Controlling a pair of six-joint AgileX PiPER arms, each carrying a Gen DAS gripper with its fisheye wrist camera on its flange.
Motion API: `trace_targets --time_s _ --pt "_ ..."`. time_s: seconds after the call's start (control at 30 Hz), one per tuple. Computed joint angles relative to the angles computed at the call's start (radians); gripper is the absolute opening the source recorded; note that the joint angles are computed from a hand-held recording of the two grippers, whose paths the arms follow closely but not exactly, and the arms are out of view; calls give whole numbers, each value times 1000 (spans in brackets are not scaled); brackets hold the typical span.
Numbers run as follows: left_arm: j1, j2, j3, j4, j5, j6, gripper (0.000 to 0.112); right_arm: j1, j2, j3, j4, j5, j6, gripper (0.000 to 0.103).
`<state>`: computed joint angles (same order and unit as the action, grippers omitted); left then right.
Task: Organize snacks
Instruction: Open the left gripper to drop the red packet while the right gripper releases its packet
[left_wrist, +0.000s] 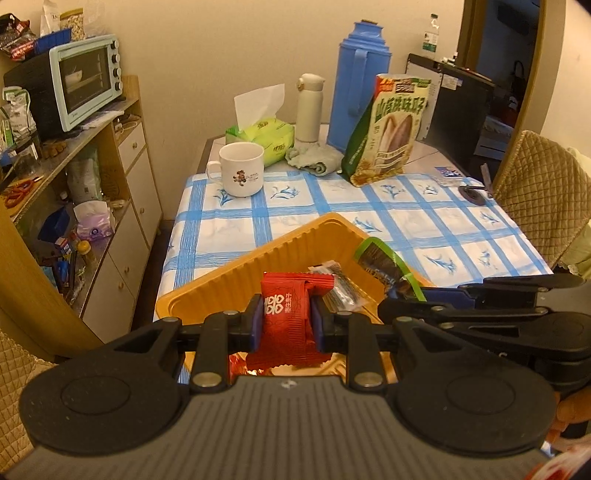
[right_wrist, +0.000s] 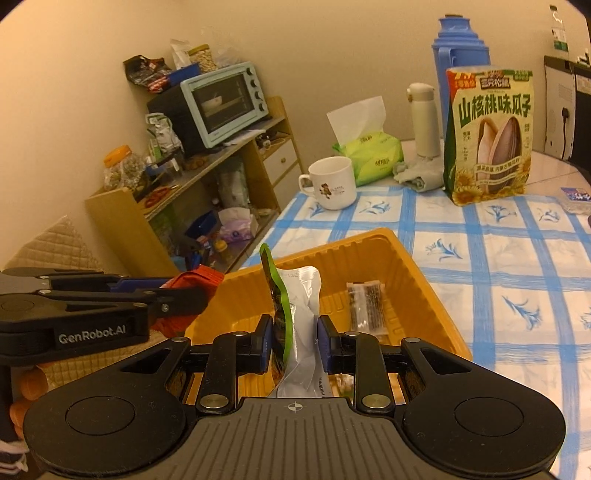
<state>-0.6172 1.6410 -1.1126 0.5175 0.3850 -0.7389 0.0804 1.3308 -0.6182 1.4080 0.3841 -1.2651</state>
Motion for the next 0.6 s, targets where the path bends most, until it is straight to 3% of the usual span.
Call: trace_targets --time_s 0.23,0.6 --pt "67 123 -93 -176 -5 172 24 23 162 -97 28 -37 6 26" --pt "113 276 -204 -263 20 263 24 45 311 -175 70 -86 -20 26"
